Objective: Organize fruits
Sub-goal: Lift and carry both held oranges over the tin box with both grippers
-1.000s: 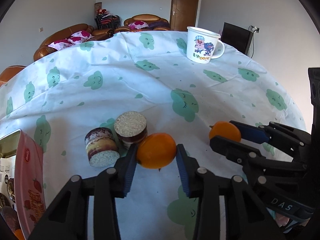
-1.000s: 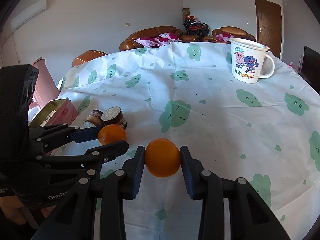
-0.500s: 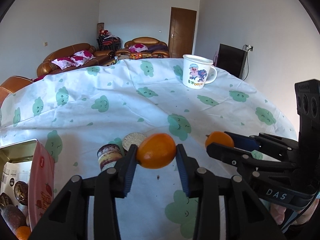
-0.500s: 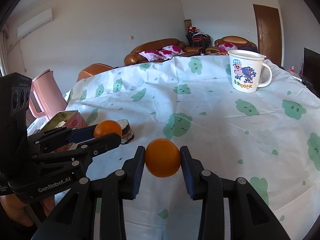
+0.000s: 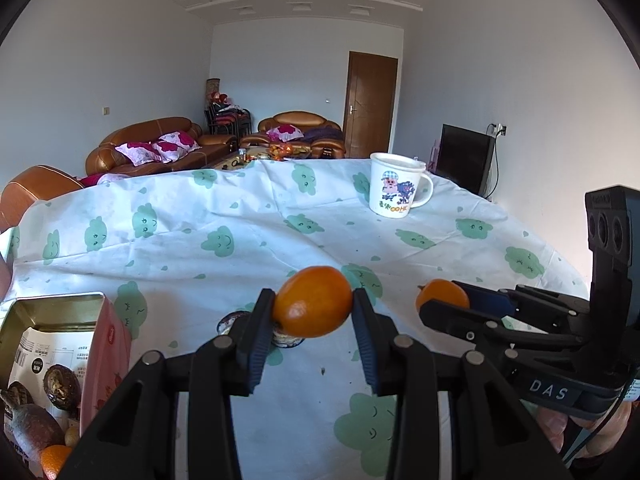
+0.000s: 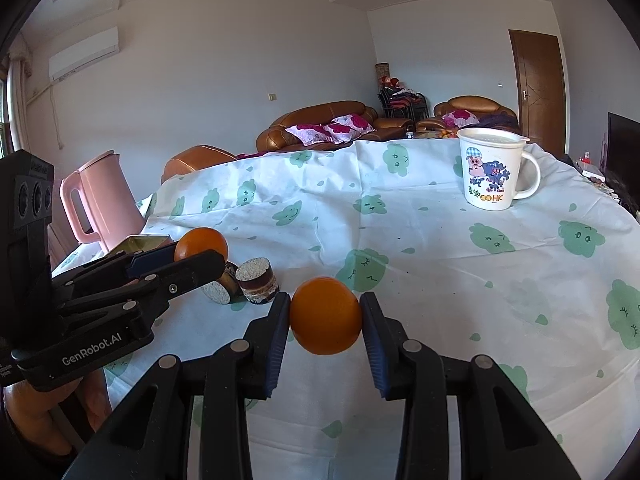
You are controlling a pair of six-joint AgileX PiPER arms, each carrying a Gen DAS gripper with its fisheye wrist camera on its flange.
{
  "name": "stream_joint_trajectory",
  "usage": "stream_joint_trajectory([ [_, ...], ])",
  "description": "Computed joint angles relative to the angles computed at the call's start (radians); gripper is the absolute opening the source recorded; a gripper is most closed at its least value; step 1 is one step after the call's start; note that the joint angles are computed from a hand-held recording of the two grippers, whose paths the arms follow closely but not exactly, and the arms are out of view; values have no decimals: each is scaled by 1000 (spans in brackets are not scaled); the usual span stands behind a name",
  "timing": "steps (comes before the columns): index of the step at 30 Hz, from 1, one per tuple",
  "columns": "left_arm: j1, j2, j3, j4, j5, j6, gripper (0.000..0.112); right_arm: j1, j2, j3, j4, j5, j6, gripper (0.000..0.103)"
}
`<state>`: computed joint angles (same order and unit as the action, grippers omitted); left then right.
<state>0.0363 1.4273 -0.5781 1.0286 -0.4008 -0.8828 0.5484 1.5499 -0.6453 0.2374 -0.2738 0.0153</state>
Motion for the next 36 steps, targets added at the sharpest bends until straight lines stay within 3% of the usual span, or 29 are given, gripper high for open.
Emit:
stream_joint_trajectory([
  [11,-5,-60,82,-252,-55,254,40,31,-28,46,88,-85,-98,38],
  [36,-24,-127,177,-508,-146,506,40,109,-65,130,218,-267,-221,38],
])
